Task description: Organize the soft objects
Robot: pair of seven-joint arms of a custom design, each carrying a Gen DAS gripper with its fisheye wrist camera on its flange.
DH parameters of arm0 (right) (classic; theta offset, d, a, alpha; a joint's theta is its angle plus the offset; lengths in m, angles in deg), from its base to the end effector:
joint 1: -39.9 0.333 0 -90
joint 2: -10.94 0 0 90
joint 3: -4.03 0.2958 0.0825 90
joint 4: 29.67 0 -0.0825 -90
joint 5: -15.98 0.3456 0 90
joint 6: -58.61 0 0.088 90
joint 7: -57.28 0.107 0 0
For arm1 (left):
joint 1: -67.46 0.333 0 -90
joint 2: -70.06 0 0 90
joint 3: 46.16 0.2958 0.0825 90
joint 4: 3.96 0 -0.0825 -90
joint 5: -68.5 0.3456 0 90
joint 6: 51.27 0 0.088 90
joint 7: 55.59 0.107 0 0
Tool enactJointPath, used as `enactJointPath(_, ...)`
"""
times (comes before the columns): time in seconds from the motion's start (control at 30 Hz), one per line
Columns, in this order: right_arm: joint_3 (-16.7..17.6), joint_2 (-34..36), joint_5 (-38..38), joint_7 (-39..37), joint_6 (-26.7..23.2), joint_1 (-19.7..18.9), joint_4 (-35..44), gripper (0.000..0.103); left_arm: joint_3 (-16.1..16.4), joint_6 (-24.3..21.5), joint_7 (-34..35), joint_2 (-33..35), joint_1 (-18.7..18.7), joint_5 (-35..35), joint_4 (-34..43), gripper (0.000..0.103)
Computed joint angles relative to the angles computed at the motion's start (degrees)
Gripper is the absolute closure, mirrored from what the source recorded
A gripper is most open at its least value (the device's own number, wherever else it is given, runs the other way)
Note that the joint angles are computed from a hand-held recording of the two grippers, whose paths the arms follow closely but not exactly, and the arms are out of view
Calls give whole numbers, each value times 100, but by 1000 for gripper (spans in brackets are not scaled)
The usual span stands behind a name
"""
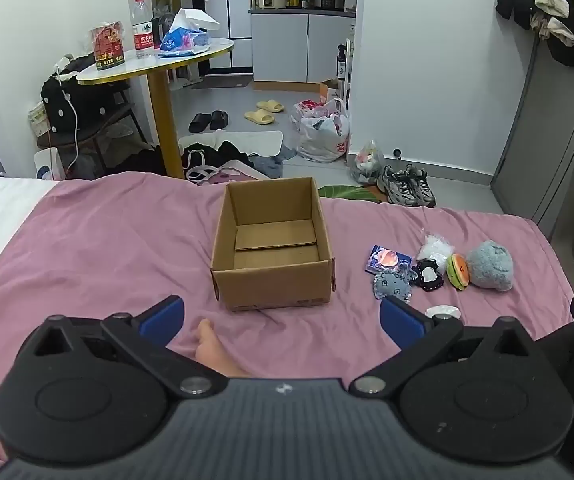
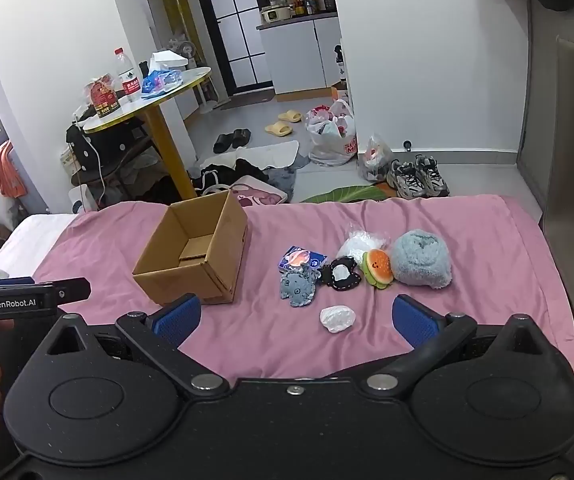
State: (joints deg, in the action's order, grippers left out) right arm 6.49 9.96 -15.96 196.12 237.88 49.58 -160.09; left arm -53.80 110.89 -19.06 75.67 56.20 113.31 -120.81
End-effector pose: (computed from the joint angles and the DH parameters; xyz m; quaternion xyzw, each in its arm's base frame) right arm 0.5055 0.1557 0.4624 -0.6129 0.6679 -0.2170 0.3621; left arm 0.5330 -0.2182 0.4658 -0.6320 0.6700 -0.2776 0.2734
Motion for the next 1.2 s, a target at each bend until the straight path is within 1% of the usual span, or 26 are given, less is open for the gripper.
enactJointPath(0.03, 1, 5, -7, 10, 8, 0, 3, 0, -1, 10, 2, -3, 1, -13, -4, 0)
enactJointPath(0.07, 2, 13, -51, 48, 12, -2, 12, 0, -34, -11, 164, -2, 25, -223, -6, 0)
enactJointPath(0.23, -7, 49, -184, 162, 54, 1, 43, 0, -33, -78, 245, -18, 1, -271, 47, 0)
enactJointPath(0.3, -27, 63, -78, 43, 67, 30, 45, 0, -35, -114, 272, -2, -3, -296, 87, 0)
enactJointPath(0.33, -37, 65, -58, 18, 77, 38, 38, 0, 16, 34, 53, -64, -8, -82, -61, 0)
enactJointPath(0.37, -59, 65, -63, -18, 159, 31, -32, 0, 12, 61, 41, -69, 5, -71, -75, 0)
enactJointPath(0.4, -40, 73, -32, -78, 83, 58, 16, 0, 5, 65, 42, -78, 14, -63, -84, 0)
enactJointPath(0.63, -24, 24, -114, -24, 28, 61, 5, 0, -39, 43, 32, -85, 31, -104, -55, 0)
enactJointPath(1.2, -16, 25, -282, 108, -14, 41, 20, 0, -47, 0, -83, -34, -32, -43, 22, 0)
